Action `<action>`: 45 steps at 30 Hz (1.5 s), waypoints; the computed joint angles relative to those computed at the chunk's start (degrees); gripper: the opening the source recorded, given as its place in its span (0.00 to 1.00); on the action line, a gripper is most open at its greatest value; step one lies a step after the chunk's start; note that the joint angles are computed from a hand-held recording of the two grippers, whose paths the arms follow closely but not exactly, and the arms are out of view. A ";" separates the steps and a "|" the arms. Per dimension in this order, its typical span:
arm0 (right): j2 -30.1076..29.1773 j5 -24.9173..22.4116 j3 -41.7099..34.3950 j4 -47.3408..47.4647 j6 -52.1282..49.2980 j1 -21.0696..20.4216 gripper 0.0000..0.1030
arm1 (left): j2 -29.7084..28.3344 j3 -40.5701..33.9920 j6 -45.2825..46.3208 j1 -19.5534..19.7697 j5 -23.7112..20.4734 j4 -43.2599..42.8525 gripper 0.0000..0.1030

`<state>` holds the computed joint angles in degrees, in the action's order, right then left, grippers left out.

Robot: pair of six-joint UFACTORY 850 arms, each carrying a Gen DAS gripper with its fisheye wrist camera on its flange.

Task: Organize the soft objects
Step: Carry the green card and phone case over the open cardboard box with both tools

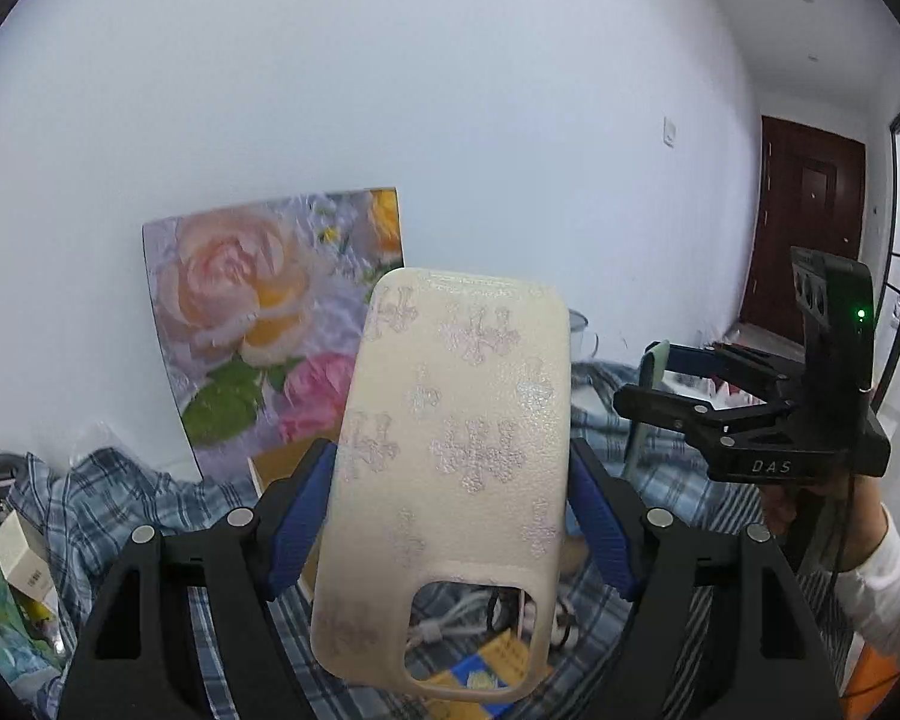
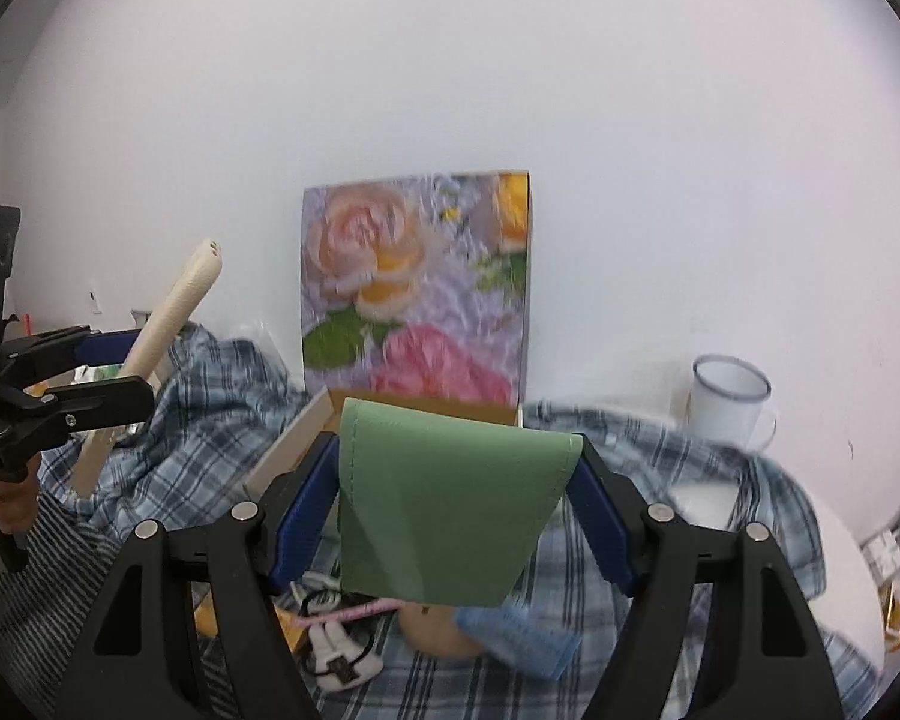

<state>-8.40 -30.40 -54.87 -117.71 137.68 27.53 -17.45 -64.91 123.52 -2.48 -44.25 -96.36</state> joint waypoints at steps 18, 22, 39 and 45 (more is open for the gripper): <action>-1.35 8.06 -8.26 -12.84 1.58 -5.37 0.71 | 2.25 -1.89 10.99 -5.18 9.42 -22.17 0.75; -2.09 9.71 -10.83 -14.93 1.69 -5.97 0.71 | 2.67 -1.89 19.21 -6.32 11.68 -32.22 0.75; -11.21 13.31 -21.61 -10.12 -7.50 -6.33 0.71 | -5.80 -10.90 10.81 -6.17 16.26 -26.94 0.75; -14.22 15.15 -23.33 -9.35 -6.98 -7.23 0.71 | -9.66 -14.44 6.71 -6.62 18.61 -22.95 0.75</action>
<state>-22.61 -15.25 -78.20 -127.06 130.70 20.30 -27.11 -79.36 130.23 -9.10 -25.64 -119.31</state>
